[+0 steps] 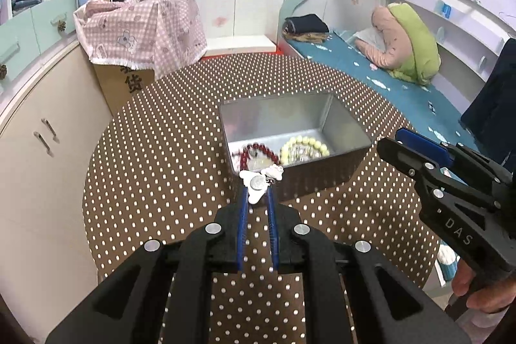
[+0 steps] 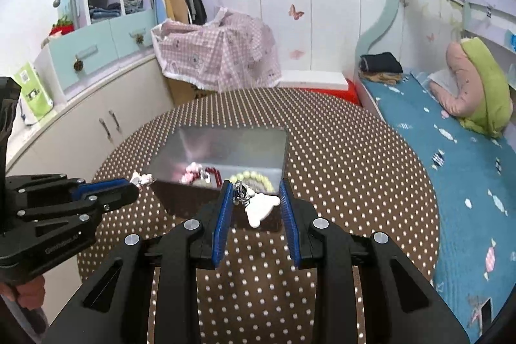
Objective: Organize jewelry
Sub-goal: 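Carry both white charms into the tin with both tools, then open both tools over the tin and withdraw them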
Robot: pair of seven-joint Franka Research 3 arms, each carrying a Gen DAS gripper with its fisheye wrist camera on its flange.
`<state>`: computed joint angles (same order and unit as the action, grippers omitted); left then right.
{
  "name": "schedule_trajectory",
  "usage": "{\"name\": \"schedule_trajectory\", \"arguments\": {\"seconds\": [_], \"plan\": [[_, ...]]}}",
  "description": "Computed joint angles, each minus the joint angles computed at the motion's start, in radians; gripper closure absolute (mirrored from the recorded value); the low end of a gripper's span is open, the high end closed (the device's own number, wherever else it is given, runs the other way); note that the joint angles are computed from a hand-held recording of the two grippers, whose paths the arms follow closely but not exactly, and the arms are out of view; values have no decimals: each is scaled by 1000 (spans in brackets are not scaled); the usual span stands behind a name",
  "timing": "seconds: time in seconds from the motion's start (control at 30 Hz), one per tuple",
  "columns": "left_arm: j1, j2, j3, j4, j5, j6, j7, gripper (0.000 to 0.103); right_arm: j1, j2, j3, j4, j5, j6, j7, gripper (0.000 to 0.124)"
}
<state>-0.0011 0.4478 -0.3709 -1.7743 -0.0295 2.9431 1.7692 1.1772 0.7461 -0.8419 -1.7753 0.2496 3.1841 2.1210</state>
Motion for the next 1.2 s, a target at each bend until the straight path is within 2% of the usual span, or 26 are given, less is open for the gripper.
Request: {"name": "schedule_trajectory", "arguments": {"seconds": [0.23,0.43,0.53,0.57,0.6,0.63,0.7,0.8,1.03,1.2], "plan": [[-40,51,32,94,32,-27,-41,93,-75,17,50,91,-24,-19,-6,94],[-76,106,60,184,63,-69,-85,92,-165,31,126,178,-84,-57,20,94],[-85,127,66,218,76,-79,-97,92,-190,34,143,202,-117,-77,49,91],[-86,133,66,225,79,-70,-99,92,-200,30,153,204,-128,-76,56,86],[-91,134,71,226,85,-63,-106,92,-190,34,135,203,-138,-78,78,70],[-94,137,74,231,91,-66,-110,90,-160,49,92,202,-147,-84,114,59],[-96,140,75,236,97,-66,-117,74,-110,73,20,195,-170,-99,172,57],[-106,138,90,232,116,-59,-142,65,-115,60,24,185,-203,-104,204,55],[-106,107,97,180,140,-28,-168,53,-100,16,23,127,-266,-106,275,53],[-110,56,111,110,163,12,-215,45,-20,-1,-47,67,-300,-108,330,48]]}}
